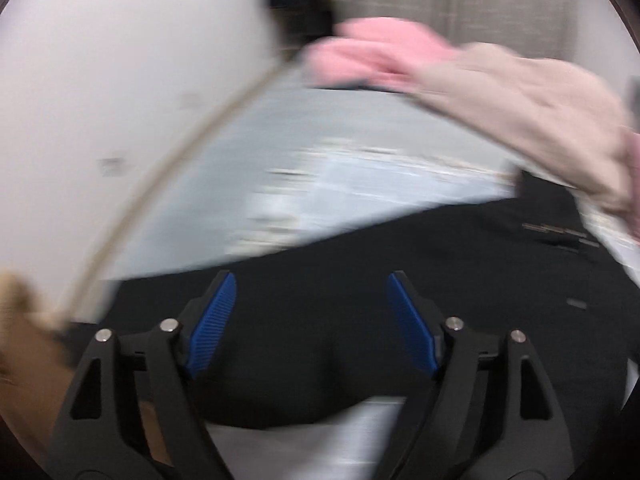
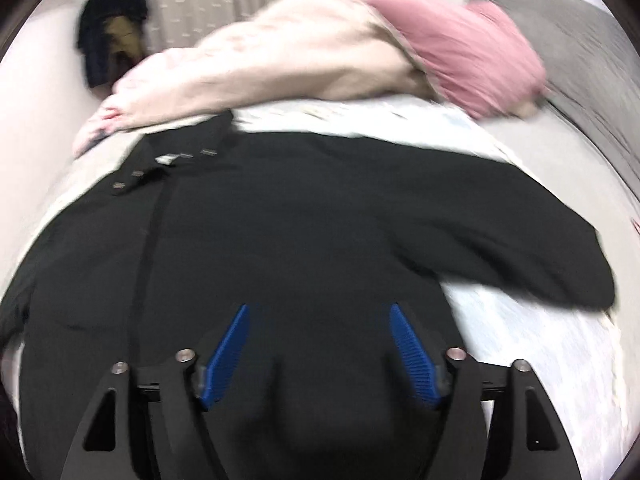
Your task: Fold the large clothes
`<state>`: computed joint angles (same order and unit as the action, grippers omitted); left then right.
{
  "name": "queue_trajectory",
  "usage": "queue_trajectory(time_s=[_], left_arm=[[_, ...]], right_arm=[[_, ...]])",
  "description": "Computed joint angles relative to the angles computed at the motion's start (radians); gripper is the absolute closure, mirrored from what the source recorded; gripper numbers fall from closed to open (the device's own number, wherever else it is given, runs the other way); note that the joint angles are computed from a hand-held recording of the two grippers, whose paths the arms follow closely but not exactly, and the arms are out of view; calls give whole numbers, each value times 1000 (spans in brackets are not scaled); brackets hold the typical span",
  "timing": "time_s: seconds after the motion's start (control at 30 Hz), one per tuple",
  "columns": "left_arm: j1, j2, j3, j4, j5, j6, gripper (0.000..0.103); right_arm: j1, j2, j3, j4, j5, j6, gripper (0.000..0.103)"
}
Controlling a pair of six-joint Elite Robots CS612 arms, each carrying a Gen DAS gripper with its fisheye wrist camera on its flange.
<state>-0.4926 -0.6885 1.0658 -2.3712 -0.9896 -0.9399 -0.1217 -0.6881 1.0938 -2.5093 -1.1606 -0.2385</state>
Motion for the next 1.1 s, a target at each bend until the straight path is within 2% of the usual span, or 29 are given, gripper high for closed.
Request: queue_trajectory(time_s=[0.07, 0.13, 0.2, 0.23, 0.27, 0.3, 0.37, 0.4, 0.47, 0.5, 0.53, 0.6, 0.63, 0.67, 0.7, 0.8, 0.87, 0.93, 0.97, 1.1], left_arm=[[-5, 63, -58, -99, -76, 71, 24], [-16, 148, -164, -115, -140, 101, 24], [-18, 200, -192, -143, -196, 116, 24], [-22, 221, -200, -134, -187, 136, 24], [-24, 225, -193, -149, -163, 171, 24], [-32, 218, -158, -207, -154, 214, 24], [-21, 178, -73, -335, -211, 196, 24], [-13, 161, -36, -382, -246, 185, 24], [0, 131, 35, -457, -329, 213, 24], [-4, 118, 55, -439, -331, 232, 24], [-15, 104, 65, -387, -301, 249, 24], [-43, 89, 60, -269, -206, 262, 23], [-59, 79, 56, -192, -150, 237, 16], [-67, 72, 52, -127, -126, 194, 11], [-68, 68, 46, -92, -126, 163, 10], [-75, 49, 37, 0, -178, 44, 10], [-84, 42, 25, 48, -194, -4, 10], [-93, 41, -1, 110, -187, -50, 10], [-101, 37, -2, 126, -178, -70, 10], [-126, 25, 19, 92, -163, -89, 8]], right_arm=[[25, 25, -37, 4, 53, 0, 24], [54, 55, -85, 51, 78, -28, 24], [75, 87, -128, 112, 67, -70, 24], [84, 103, -140, 121, 27, -91, 24], [85, 118, -145, 116, -9, -118, 24], [79, 123, -130, 75, -4, -132, 24], [37, 125, -82, -38, 94, -125, 24], [24, 128, -84, -34, 103, -110, 24], [-15, 125, -66, -64, 103, -74, 24], [-30, 124, -59, -68, 102, -61, 24], [-49, 123, -54, -64, 98, -26, 24], [-70, 119, -53, -45, 42, 43, 24], [-80, 113, -43, -48, 19, 60, 23], [-85, 104, -28, -57, -45, 79, 22], [-85, 101, -27, -53, -85, 94, 20], [-98, 83, -6, -39, -121, 128, 20], [-93, 69, -1, -21, -167, 113, 20], [-86, 56, -2, 14, -177, 76, 20], [-86, 53, -7, 33, -176, 62, 20], [-93, 49, -15, 53, -161, 49, 20]])
